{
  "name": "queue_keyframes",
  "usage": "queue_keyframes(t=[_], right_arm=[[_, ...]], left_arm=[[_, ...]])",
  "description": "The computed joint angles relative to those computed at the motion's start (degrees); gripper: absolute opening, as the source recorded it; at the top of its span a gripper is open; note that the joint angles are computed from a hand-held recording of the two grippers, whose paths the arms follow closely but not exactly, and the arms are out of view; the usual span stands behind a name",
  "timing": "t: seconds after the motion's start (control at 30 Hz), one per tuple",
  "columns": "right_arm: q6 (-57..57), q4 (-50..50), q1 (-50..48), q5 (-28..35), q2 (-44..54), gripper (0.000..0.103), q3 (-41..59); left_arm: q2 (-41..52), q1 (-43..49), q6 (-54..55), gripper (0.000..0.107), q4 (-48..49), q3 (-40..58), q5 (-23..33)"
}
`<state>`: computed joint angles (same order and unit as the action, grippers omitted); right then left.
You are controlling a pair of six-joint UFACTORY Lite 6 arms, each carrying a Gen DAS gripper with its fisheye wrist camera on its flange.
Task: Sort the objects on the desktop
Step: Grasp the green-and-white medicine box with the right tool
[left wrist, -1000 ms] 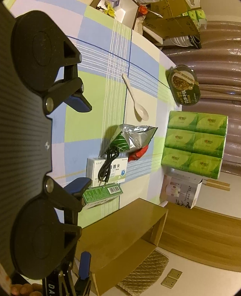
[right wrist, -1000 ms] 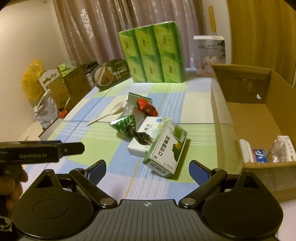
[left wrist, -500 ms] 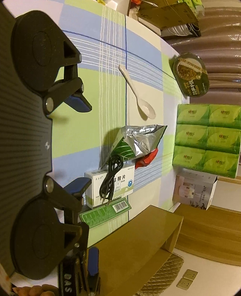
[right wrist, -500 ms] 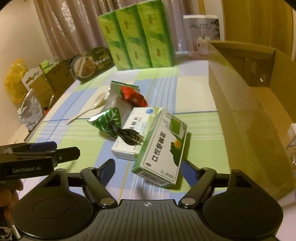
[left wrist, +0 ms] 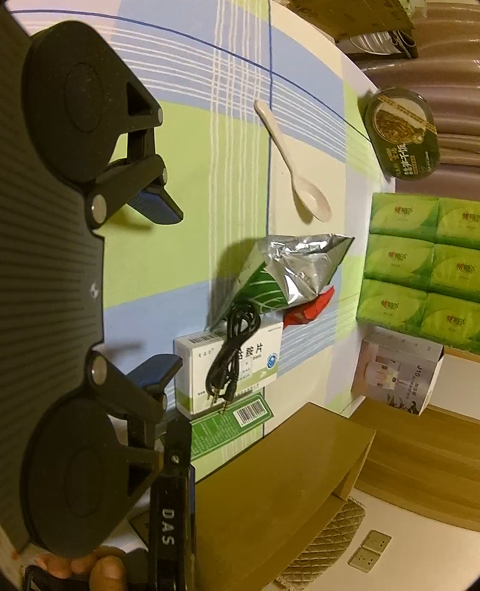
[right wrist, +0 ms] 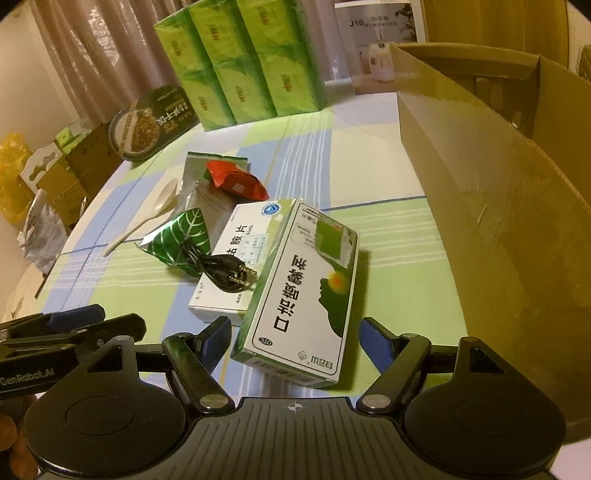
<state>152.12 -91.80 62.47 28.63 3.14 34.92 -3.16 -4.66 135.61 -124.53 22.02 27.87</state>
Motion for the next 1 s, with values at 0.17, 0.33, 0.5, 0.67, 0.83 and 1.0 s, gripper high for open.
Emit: queue_keyframes(t=[0.17,0.33,0.5,0.67,0.83,1.0], right_arm=[[-1.28,0.24,-0.78,-0.47,0.86,0.061,0.78],[-19.28,11.67,2.38,6.26,4.84,0.060,5.57],[-29.60,16.51,2.75,8.69,10.31,0.060,9.43],[-31.65,13.97,3.32,8.53,12.15,0.060,10.13],[-31.23,9.93,5.64,6.27,12.61,0.059,10.22],[-27.73,8.97,7.35,5.99,12.49,0.059,10.00]], left_arm=[[1.35,-0.46,0.19,0.073,-0.54,0.68,0.53],[1.89,-0.86,0.67,0.073,-1.52,1.07,0.71],[2.68,-1.12,1.10,0.073,-2.18,1.57,0.85],[3.06,-0.77,0.44,0.073,-1.37,1.82,1.33],[2.64,-0.21,-0.14,0.073,-0.75,1.67,1.98],[2.46,-1.43,3.98,0.073,-3.84,1.42,0.89]])
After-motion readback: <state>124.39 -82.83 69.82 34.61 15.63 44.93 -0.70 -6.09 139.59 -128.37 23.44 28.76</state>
